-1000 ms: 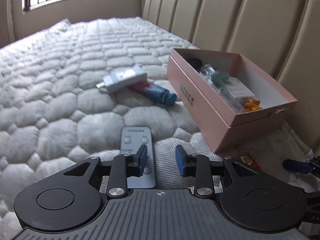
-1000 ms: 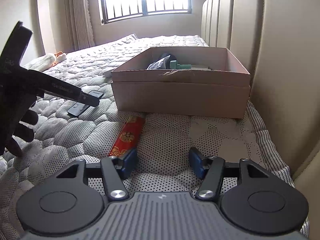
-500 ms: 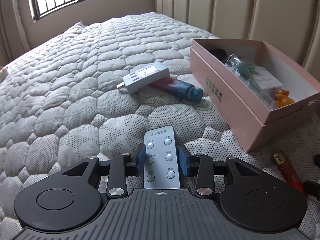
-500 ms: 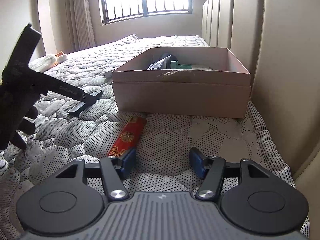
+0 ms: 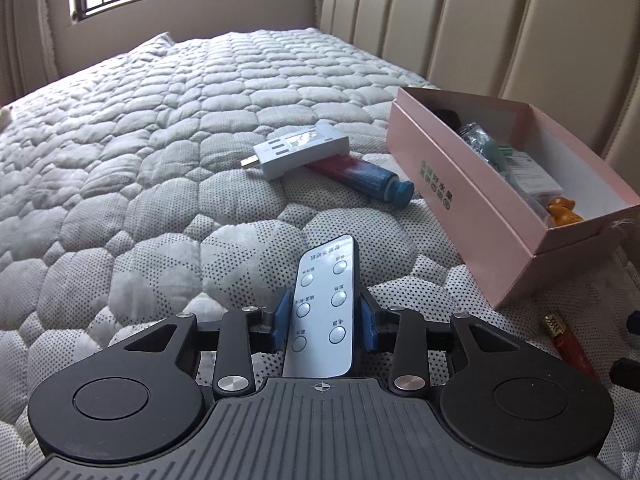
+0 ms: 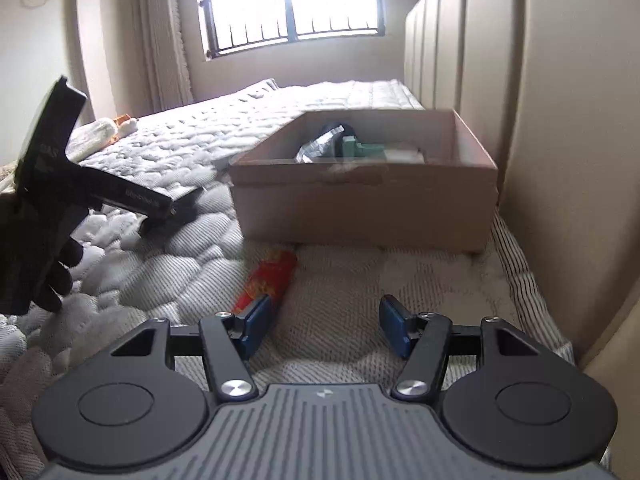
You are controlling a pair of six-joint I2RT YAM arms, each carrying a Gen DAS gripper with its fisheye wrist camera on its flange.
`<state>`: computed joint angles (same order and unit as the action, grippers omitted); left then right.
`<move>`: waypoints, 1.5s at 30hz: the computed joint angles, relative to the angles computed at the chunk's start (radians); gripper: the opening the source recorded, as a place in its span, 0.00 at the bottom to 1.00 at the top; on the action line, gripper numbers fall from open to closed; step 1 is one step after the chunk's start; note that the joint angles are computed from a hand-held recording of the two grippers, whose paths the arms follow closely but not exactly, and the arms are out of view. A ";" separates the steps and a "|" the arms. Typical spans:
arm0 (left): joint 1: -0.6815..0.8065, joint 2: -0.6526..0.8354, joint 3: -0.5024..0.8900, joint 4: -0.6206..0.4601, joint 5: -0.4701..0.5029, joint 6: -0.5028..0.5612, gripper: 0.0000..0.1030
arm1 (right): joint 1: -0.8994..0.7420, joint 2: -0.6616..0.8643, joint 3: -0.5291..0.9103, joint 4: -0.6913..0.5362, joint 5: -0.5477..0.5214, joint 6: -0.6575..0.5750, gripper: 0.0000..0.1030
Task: Organize rigid objects
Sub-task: 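Grasp the red lighter with the right tool while the left tool holds the remote, then carry the white remote into the pink box and open the left tool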
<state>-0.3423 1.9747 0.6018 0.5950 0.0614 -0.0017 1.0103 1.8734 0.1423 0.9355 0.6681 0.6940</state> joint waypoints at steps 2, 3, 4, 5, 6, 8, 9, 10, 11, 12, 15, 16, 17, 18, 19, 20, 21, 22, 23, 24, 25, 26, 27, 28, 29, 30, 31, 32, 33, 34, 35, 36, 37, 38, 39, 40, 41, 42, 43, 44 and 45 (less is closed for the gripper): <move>0.018 -0.001 -0.016 0.020 0.038 -0.006 0.38 | -0.022 -0.032 0.017 -0.021 -0.040 -0.016 0.58; 0.028 -0.002 -0.022 0.026 0.060 -0.011 0.38 | -0.040 -0.043 0.032 -0.035 -0.072 -0.021 0.58; 0.038 -0.003 -0.028 0.032 0.082 -0.008 0.38 | -0.064 -0.045 0.055 -0.047 -0.115 -0.031 0.58; 0.044 -0.002 -0.034 0.039 0.098 0.002 0.38 | -0.083 -0.046 0.085 -0.077 -0.151 -0.041 0.58; 0.049 0.001 -0.038 0.044 0.108 0.016 0.38 | -0.097 -0.042 0.122 -0.121 -0.174 -0.050 0.58; 0.059 0.008 -0.038 0.045 0.125 0.044 0.38 | -0.111 -0.009 0.216 -0.233 -0.189 -0.062 0.57; 0.068 0.013 -0.026 0.029 0.141 0.051 0.39 | -0.115 0.009 0.251 -0.272 -0.191 -0.069 0.54; 0.077 0.016 -0.009 0.004 0.157 0.058 0.40 | -0.114 0.021 0.277 -0.303 -0.191 -0.071 0.51; 0.083 0.018 0.012 -0.031 0.170 0.065 0.41 | -0.108 0.022 0.287 -0.317 -0.186 -0.071 0.50; 0.085 0.017 0.033 -0.069 0.175 0.069 0.41 | -0.100 0.019 0.288 -0.322 -0.183 -0.073 0.44; 0.084 0.010 0.077 -0.155 0.183 0.064 0.40 | -0.089 -0.019 0.271 -0.347 -0.204 -0.062 0.28; 0.085 0.010 0.085 -0.168 0.184 0.062 0.41 | -0.084 -0.027 0.265 -0.351 -0.207 -0.058 0.24; 0.085 0.010 0.087 -0.173 0.184 0.057 0.41 | -0.080 -0.032 0.261 -0.353 -0.205 -0.059 0.22; 0.084 0.009 0.087 -0.174 0.182 0.054 0.41 | -0.071 -0.034 0.259 -0.359 -0.195 -0.060 0.22; 0.082 0.009 0.085 -0.171 0.179 0.053 0.41 | -0.061 -0.036 0.260 -0.366 -0.184 -0.061 0.22; 0.081 0.008 0.081 -0.166 0.177 0.053 0.40 | -0.055 -0.036 0.260 -0.370 -0.176 -0.064 0.22; 0.082 0.008 0.076 -0.158 0.178 0.052 0.40 | -0.049 -0.037 0.260 -0.376 -0.170 -0.067 0.22; 0.085 0.010 0.073 -0.150 0.183 0.048 0.40 | -0.043 -0.040 0.260 -0.382 -0.164 -0.069 0.22; 0.090 0.012 0.072 -0.145 0.190 0.040 0.41 | -0.039 -0.039 0.263 -0.389 -0.159 -0.073 0.22; 0.095 0.013 0.071 -0.142 0.200 0.029 0.41 | -0.036 -0.040 0.265 -0.395 -0.155 -0.078 0.22; 0.099 0.015 0.071 -0.138 0.207 0.019 0.41 | -0.034 -0.039 0.267 -0.397 -0.148 -0.080 0.24; 0.102 0.017 0.070 -0.134 0.213 0.011 0.41 | -0.036 -0.036 0.272 -0.401 -0.146 -0.082 0.25; 0.104 0.017 0.068 -0.129 0.215 0.005 0.41 | -0.039 -0.032 0.276 -0.403 -0.144 -0.082 0.27; 0.102 0.016 0.061 -0.118 0.211 0.003 0.41 | -0.045 -0.027 0.276 -0.394 -0.150 -0.083 0.27; 0.099 0.014 0.051 -0.103 0.204 0.006 0.40 | -0.054 -0.022 0.276 -0.382 -0.162 -0.083 0.27; 0.096 0.010 0.034 -0.079 0.199 0.009 0.40 | -0.061 -0.021 0.276 -0.378 -0.174 -0.083 0.26; 0.090 0.002 0.012 -0.049 0.190 0.014 0.40 | -0.063 -0.023 0.279 -0.386 -0.179 -0.083 0.24; 0.082 -0.009 -0.013 -0.021 0.178 0.024 0.40 | -0.056 -0.028 0.279 -0.392 -0.172 -0.082 0.22; 0.073 -0.024 -0.042 0.005 0.174 0.037 0.40 | -0.048 -0.040 0.277 -0.401 -0.166 -0.083 0.22; 0.064 -0.044 -0.072 0.022 0.175 0.052 0.40 | -0.034 -0.058 0.270 -0.410 -0.157 -0.081 0.22; 0.050 -0.070 -0.105 0.031 0.169 0.064 0.40 | -0.017 -0.080 0.259 -0.421 -0.145 -0.077 0.22; 0.031 -0.103 -0.141 0.035 0.155 0.074 0.40 | 0.002 -0.106 0.247 -0.434 -0.130 -0.069 0.22; 0.006 -0.144 -0.185 0.042 0.139 0.086 0.40 | 0.027 -0.136 0.231 -0.447 -0.110 -0.059 0.22; -0.021 -0.189 -0.231 0.047 0.128 0.097 0.40 | 0.051 -0.168 0.217 -0.467 -0.089 -0.045 0.22; -0.051 -0.241 -0.277 0.047 0.116 0.102 0.40 | 0.078 -0.202 0.202 -0.494 -0.064 -0.027 0.22; -0.080 -0.292 -0.316 0.040 0.110 0.098 0.40 | 0.109 -0.241 0.189 -0.532 -0.036 -0.004 0.22; -0.111 -0.347 -0.351 0.023 0.110 0.087 0.40 | 0.138 -0.279 0.177 -0.572 -0.011 0.021 0.22; -0.144 -0.405 -0.380 -0.001 0.110 0.071 0.40 | 0.170 -0.322 0.167 -0.623 0.016 0.052 0.22; -0.183 -0.463 -0.403 -0.031 0.106 0.055 0.40 | 0.207 -0.368 0.160 -0.685 0.048 0.090 0.22; -0.228 -0.519 -0.420 -0.061 0.092 0.037 0.40 | 0.246 -0.412 0.153 -0.748 0.080 0.134 0.22; -0.274 -0.573 -0.427 -0.096 0.077 0.017 0.40 | 0.286 -0.453 0.150 -0.816 0.111 0.182 0.22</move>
<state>-0.6163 1.4015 0.1743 0.4994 0.1382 0.0149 1.2965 1.4206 0.2919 0.1199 0.7788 0.8762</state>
